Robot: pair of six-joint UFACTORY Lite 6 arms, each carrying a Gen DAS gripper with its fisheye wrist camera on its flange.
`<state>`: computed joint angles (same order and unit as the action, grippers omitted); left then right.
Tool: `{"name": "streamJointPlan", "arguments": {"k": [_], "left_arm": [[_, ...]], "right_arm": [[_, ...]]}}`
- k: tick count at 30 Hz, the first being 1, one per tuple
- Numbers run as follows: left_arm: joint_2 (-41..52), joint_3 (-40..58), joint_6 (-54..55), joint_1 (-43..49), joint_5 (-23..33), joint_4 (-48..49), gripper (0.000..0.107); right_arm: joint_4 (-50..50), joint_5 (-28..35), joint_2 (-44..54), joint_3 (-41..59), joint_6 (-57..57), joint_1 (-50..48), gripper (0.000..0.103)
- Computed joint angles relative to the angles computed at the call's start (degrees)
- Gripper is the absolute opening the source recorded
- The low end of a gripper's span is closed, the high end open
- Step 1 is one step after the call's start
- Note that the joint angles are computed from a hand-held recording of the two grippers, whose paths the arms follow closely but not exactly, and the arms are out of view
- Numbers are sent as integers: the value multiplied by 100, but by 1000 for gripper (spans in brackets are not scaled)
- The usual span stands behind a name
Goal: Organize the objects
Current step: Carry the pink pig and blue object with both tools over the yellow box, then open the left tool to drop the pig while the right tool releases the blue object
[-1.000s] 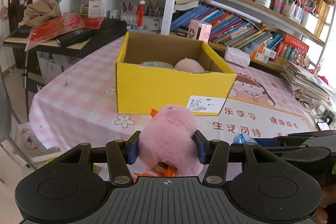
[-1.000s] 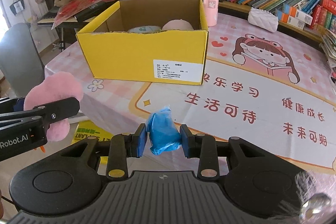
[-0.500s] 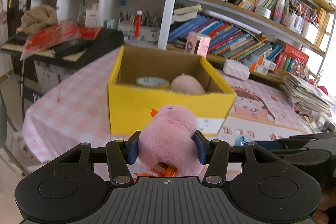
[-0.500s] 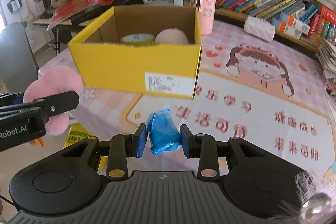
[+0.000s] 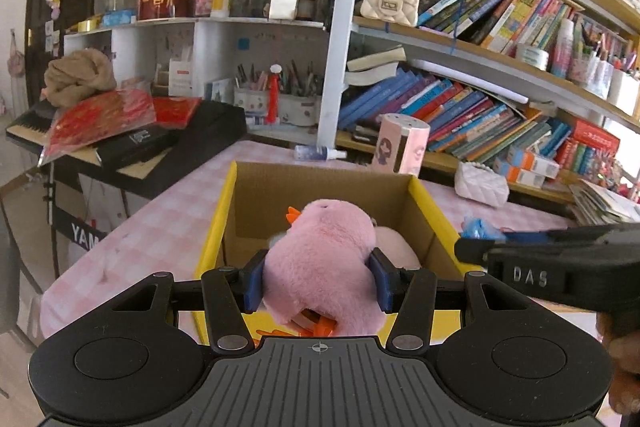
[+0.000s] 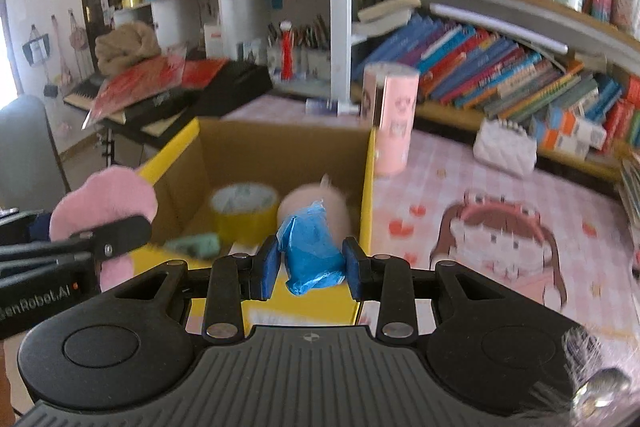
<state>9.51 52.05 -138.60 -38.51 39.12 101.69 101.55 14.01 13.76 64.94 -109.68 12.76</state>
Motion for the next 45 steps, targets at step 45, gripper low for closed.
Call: {"name": "streamJointPlan", "arguments": {"k": [45], "left_arm": [[2322,2030,1245,606,-317,-387,70]], "right_arm": [[-6060,737,4416,5538,5272,417,31]]}}
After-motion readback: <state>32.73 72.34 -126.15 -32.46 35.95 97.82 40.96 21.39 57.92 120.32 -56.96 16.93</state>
